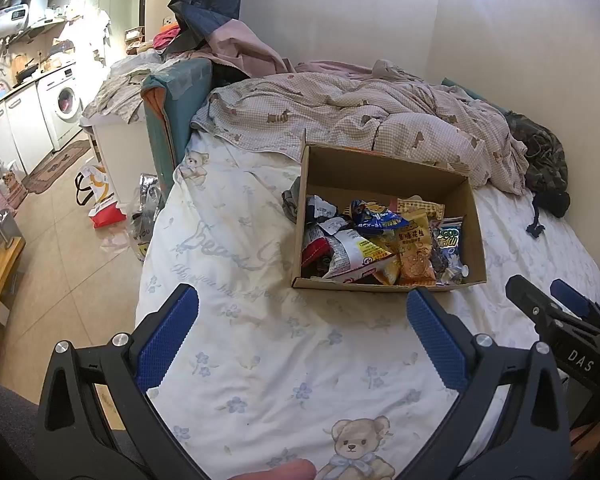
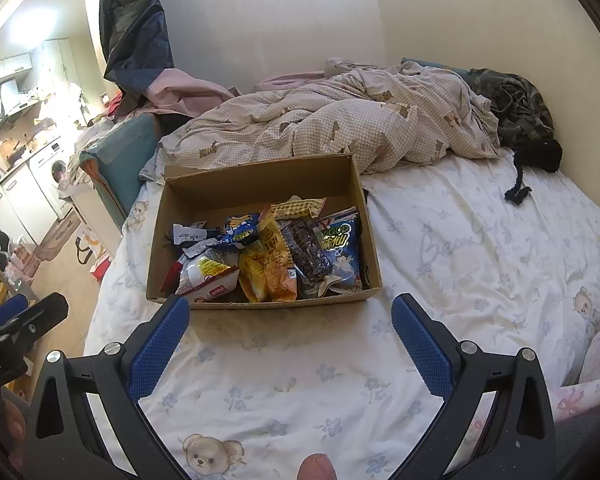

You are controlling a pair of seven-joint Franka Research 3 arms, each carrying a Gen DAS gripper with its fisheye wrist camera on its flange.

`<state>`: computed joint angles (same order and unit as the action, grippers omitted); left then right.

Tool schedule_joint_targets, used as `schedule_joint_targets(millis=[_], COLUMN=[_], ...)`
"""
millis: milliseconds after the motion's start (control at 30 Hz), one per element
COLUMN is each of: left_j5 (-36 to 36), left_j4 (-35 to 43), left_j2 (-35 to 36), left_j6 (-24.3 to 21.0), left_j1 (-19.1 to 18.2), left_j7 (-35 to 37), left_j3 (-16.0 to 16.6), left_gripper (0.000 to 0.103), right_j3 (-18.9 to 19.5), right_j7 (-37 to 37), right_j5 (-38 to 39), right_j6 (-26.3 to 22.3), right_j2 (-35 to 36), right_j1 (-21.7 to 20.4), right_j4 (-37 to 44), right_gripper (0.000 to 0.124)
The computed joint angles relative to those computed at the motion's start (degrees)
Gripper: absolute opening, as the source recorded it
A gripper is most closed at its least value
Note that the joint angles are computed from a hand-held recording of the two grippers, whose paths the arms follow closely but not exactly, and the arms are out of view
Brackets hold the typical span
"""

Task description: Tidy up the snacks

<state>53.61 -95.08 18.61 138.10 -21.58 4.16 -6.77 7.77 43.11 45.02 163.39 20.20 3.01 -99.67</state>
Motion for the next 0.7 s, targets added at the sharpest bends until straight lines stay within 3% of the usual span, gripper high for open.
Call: schedule_joint_targets(millis=[700], left_j5=[-0.05], left_j4=[-0.28], left_j2=[0.04], left_j6=[0.49], left_j1=[0.10], left_j7=[-0.15], left_j3=[-0.02], left_gripper=[0.103], right_j3=[0.07], right_j7=[0.46], right_j5=[0.08], right_j6=[0.25], right_j2=[0.15], right_j1=[-0.24], right_j4=[0.14], right_gripper=[0.103])
